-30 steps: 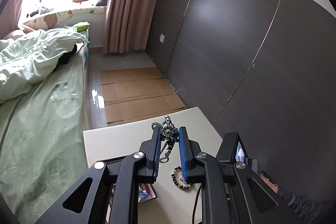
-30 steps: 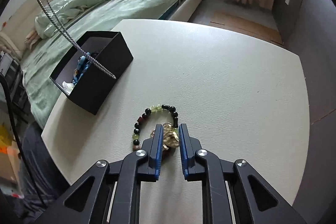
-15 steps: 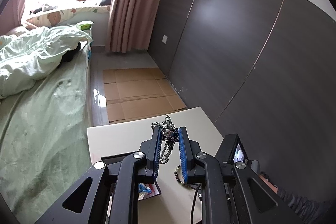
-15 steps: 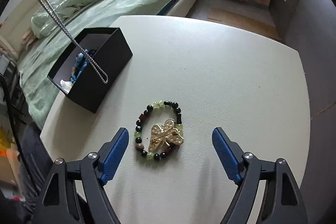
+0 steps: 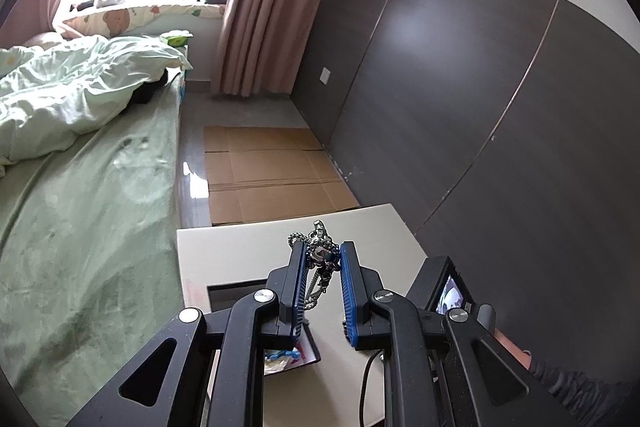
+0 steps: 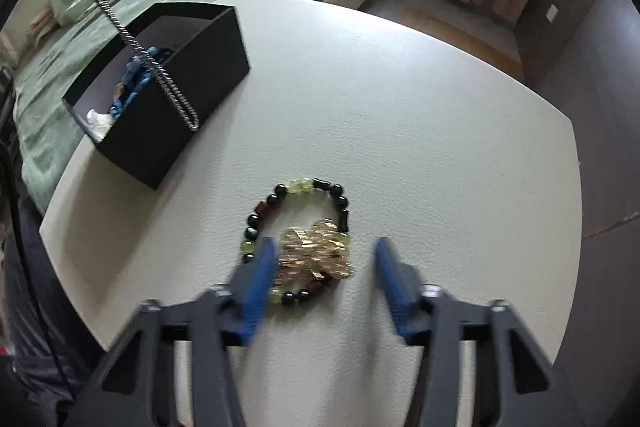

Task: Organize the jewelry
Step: 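Carry the silver chain toward the box with the left tool while the right tool grasps the beaded bracelet, then lower the gold butterfly charm into the box with the right tool and open it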

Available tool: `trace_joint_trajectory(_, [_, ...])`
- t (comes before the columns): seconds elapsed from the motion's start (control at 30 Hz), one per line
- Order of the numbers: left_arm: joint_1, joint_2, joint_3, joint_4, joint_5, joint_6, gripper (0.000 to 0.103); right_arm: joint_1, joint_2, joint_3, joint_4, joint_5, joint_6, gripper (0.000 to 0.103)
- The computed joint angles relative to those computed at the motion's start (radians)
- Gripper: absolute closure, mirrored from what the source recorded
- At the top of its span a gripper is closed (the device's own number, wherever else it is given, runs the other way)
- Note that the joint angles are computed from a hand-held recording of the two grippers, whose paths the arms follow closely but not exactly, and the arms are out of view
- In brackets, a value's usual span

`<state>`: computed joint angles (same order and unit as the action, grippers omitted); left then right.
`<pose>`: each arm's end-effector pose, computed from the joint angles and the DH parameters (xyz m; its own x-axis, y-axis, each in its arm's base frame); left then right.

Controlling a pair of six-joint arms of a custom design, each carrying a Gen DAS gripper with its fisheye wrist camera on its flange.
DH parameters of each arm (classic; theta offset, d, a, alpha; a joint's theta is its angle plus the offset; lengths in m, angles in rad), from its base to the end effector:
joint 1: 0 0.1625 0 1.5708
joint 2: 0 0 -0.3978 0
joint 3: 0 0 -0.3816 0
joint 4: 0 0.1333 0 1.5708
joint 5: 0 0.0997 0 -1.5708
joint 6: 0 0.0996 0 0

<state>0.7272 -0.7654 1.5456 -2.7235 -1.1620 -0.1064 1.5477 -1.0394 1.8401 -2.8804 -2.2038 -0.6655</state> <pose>-0.3962 -0.5840 0.1208 -0.7879 0.5202 -0.3295 0.6156 0.6783 -0.4012 0.0607 -0.5950 0.2100 -0.6413 -0.2978 0.7072 -0.4777 0.8762 -0.0643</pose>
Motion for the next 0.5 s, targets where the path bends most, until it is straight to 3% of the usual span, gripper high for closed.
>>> trace_joint_trajectory(0.1, [0.007,-0.017,0.018,-0.016,0.006,-0.009,0.086,0.007,0.000,-0.005,0.016,-0.020,-0.003,0.066])
trace_joint_trajectory(0.23, [0.009,-0.042,0.033,-0.041,0.004,-0.011,0.086,0.008,-0.029,0.004,0.041,0.009,0.015,0.067])
trace_joint_trajectory(0.27, [0.008,-0.046,0.032,-0.045,0.003,-0.007,0.086,0.010,-0.037,0.006,0.044,0.017,0.019,0.071])
trace_joint_trajectory(0.3, [0.006,-0.048,0.031,-0.049,0.003,-0.001,0.086,0.011,-0.044,0.008,0.049,0.024,0.023,0.089])
trace_joint_trajectory(0.5, [-0.006,-0.054,0.019,-0.054,-0.004,0.030,0.086,0.034,-0.069,-0.003,0.080,0.058,0.047,0.094])
